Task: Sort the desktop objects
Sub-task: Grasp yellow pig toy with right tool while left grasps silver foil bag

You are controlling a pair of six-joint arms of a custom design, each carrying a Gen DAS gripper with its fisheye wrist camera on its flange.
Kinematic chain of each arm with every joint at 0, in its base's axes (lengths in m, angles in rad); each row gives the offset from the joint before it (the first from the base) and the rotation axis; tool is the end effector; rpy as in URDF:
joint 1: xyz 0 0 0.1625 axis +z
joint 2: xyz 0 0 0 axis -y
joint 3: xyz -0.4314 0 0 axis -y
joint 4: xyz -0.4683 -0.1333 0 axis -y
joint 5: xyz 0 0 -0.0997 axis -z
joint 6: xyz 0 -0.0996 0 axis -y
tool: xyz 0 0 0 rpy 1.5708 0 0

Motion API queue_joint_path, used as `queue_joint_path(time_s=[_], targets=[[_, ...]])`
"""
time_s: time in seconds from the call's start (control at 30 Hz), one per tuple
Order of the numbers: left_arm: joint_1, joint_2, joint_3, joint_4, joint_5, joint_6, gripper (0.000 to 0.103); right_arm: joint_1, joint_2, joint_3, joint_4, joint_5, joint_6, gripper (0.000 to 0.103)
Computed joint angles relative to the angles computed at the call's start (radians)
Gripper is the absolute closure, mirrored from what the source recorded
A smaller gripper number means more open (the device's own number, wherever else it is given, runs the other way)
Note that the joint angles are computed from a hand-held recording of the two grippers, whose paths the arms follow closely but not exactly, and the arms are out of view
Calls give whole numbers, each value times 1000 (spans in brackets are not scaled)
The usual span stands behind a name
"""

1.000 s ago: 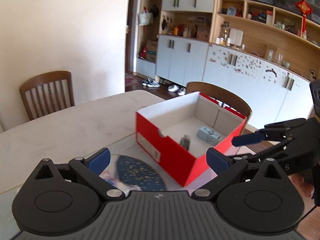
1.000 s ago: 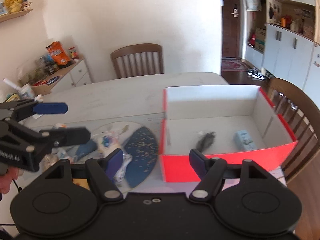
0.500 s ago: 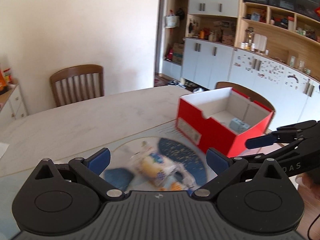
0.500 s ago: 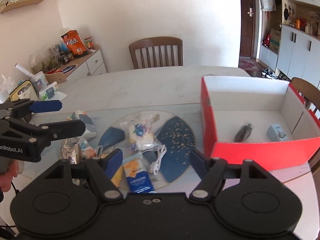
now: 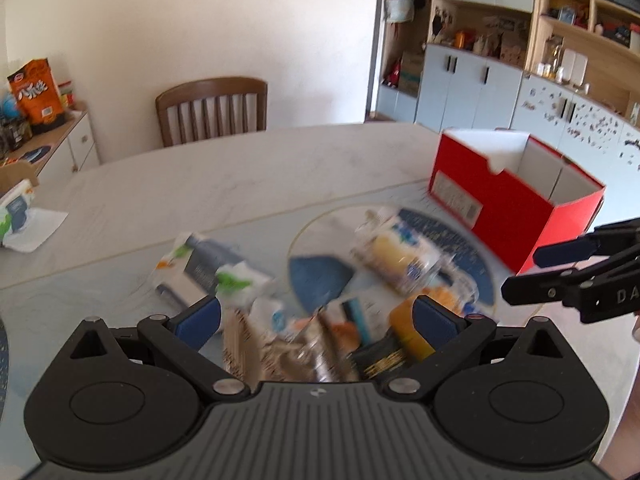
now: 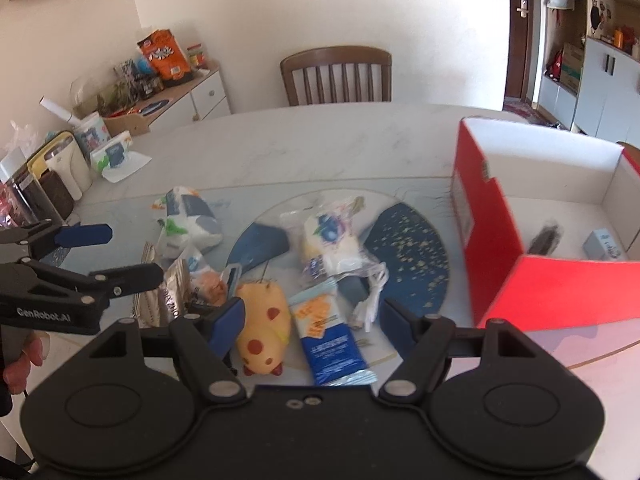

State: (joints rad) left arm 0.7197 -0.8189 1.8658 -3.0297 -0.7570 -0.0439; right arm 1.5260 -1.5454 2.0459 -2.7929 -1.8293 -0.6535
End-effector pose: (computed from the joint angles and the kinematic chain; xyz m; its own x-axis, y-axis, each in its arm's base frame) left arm -0.3515 -0.5816 0.0494 -0.7012 0.2977 -0.6479 0.6589 0.6177 -0.4293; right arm 0.0826 -0.5645 0.3626 -0.7812 -0.2877 0.5540 -0.5559 0.7243 -0.4078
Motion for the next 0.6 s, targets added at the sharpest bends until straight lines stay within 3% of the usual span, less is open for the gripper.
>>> queue_joint_path(time_s=[0.33, 0.6], targets=[[40, 0, 8, 81, 3, -78, 0, 29, 76, -4, -30, -58, 8, 29], [56, 15, 6, 71, 4, -75, 0, 36, 128, -13, -55, -102, -1, 29]])
